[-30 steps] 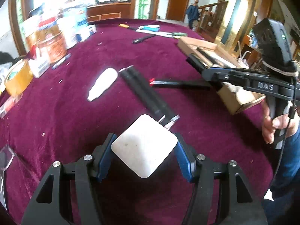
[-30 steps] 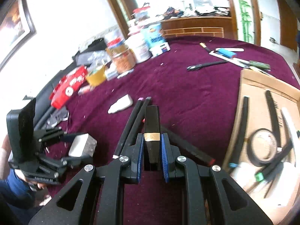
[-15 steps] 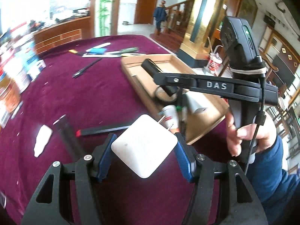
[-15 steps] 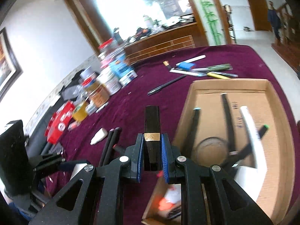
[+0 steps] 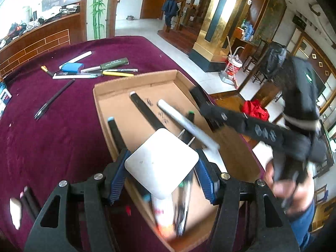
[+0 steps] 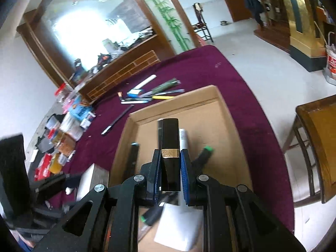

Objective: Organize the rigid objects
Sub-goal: 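Carry the charger in the left gripper and the lipstick in the right gripper over the tray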

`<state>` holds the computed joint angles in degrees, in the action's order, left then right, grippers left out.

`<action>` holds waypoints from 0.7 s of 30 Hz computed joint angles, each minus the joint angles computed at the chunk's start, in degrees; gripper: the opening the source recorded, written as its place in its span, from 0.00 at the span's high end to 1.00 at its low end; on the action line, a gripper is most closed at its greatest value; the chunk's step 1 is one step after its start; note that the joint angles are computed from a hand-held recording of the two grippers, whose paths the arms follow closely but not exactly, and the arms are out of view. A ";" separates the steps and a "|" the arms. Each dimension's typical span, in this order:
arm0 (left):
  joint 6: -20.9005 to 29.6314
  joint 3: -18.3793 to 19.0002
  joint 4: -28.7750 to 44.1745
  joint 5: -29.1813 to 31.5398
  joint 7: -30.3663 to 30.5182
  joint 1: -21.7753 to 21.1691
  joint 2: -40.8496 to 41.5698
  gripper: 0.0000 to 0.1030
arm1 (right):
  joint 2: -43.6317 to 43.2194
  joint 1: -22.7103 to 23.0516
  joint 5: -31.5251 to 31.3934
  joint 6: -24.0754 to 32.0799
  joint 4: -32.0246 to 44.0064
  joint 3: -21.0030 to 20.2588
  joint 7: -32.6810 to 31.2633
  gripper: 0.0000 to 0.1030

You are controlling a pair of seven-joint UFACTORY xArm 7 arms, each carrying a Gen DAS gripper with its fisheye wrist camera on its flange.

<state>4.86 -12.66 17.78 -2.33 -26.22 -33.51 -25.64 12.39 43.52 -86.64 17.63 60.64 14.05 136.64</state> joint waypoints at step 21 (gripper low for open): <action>-1.05 0.29 11.26 -2.35 0.33 5.77 18.70 0.42 | 1.94 2.17 24.13 4.27 -1.30 -1.72 -24.17 0.85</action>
